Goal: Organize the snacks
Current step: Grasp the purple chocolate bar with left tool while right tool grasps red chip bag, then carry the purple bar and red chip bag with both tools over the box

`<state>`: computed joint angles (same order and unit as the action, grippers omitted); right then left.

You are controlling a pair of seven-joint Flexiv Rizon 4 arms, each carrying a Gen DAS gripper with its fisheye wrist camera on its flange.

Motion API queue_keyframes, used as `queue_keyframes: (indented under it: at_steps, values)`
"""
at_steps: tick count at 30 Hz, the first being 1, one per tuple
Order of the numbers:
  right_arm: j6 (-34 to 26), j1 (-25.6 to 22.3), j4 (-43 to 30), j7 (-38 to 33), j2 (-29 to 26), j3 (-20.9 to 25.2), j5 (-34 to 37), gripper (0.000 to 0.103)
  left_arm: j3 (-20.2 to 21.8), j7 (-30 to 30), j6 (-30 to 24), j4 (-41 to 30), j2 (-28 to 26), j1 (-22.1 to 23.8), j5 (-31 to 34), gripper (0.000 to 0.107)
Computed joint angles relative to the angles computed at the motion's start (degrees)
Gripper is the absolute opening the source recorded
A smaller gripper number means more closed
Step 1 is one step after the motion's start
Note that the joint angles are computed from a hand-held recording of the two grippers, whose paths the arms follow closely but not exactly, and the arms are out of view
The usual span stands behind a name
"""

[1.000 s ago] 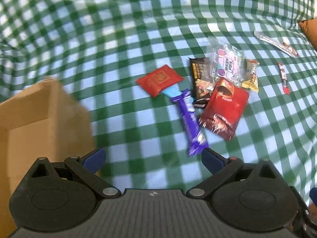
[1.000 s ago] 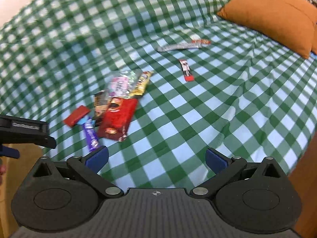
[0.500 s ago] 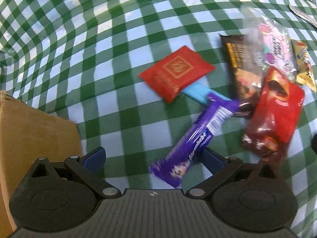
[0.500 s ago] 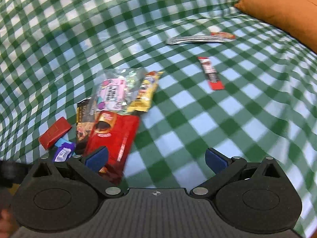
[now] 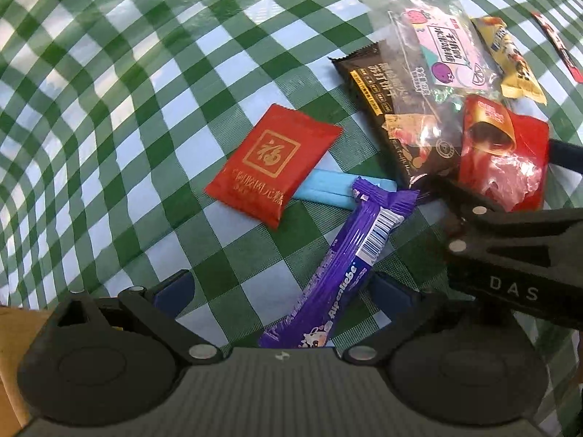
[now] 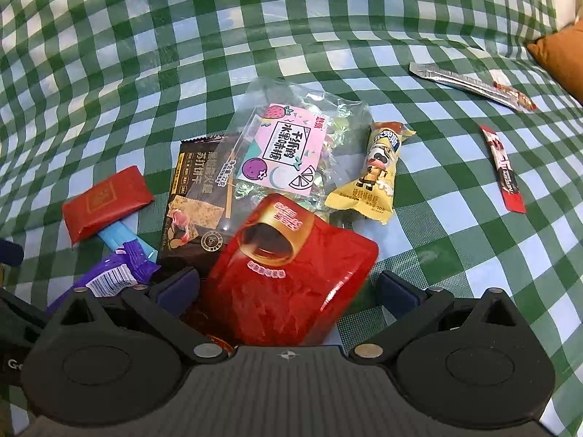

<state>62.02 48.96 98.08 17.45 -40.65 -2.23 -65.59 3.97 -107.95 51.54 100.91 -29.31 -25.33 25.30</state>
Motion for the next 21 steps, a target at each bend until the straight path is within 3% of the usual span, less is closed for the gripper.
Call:
queue_keyframes:
  at_steps: [11,12,13,15,17,21]
  values:
    - [-4.4,0.5,-2.2,-6.3,-0.8,1.7,5.1,0.102,-0.2,1.6,1.6,0.9,0.5,-0.1,0.6,0.101]
    - [-4.8,0.7,-2.0,-6.6,-0.6,1.7,5.5,0.099,-0.6,2.0,2.1,1.5,1.0,0.4,-0.3,0.086]
    - [-5.7,1.4,-1.6,-6.1,-0.1,1.3,5.2,0.088,-1.8,3.2,3.3,2.9,1.8,1.5,-2.5,0.050]
    - [-5.5,1.8,0.3,-4.0,1.4,1.0,3.8,0.077,-2.9,3.8,3.9,4.4,3.0,2.5,-6.0,0.016]
    - [-4.7,2.0,2.9,-0.3,3.1,0.6,1.1,0.060,-2.3,2.1,6.8,6.1,4.2,2.0,-6.0,0.014]
    - [-4.2,1.3,8.1,8.8,7.2,1.3,-4.8,0.052,-4.1,4.1,12.4,11.7,8.2,3.7,-10.0,0.014]
